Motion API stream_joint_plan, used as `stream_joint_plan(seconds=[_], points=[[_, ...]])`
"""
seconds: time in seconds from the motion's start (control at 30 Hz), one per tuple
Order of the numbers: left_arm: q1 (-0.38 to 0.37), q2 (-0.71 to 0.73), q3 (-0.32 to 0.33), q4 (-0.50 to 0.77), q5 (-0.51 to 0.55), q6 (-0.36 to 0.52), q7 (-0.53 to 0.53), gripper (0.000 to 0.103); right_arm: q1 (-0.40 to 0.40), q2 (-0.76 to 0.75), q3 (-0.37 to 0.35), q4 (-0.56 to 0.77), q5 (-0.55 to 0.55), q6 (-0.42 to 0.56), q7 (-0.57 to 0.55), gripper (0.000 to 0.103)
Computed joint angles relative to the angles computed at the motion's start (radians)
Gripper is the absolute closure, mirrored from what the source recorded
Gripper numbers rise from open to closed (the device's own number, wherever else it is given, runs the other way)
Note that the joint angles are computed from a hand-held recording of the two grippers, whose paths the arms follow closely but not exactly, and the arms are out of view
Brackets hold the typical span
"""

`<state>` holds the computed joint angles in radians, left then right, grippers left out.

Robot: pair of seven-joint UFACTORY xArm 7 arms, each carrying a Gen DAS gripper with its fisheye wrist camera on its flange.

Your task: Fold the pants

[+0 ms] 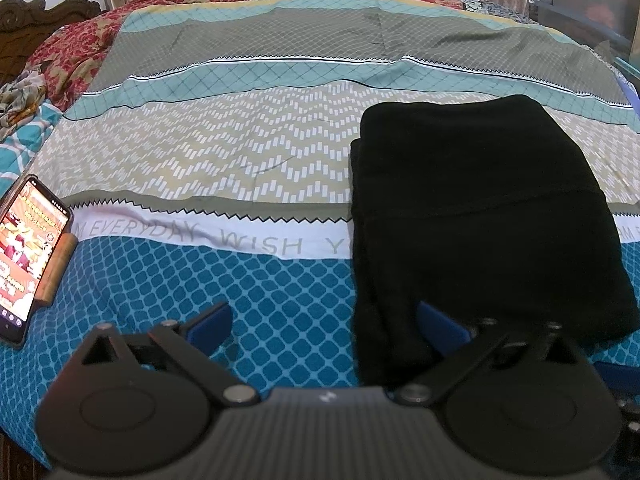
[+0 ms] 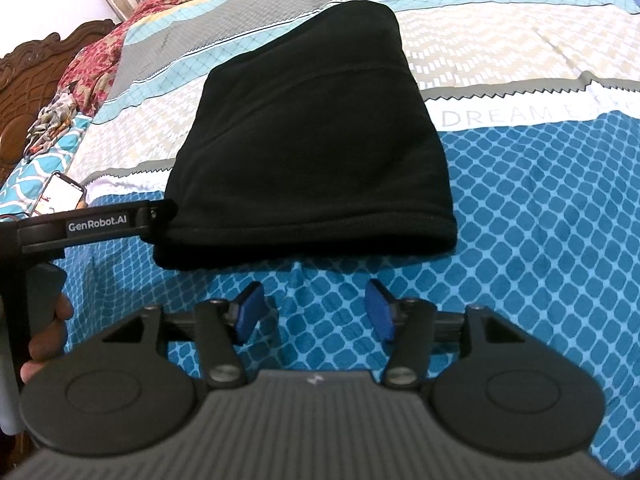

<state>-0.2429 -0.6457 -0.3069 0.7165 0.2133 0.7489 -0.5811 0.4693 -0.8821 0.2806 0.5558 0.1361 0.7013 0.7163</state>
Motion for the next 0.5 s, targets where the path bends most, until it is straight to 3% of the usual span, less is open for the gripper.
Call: stream_joint_plan(seconds=[0.5], points=[[-0.013, -0.008, 0.022, -0.032, -0.022, -0.044, 0.021, 0.000, 0.012, 0.018, -0.002, 0.007, 0.006, -0.013, -0.017, 0.030]])
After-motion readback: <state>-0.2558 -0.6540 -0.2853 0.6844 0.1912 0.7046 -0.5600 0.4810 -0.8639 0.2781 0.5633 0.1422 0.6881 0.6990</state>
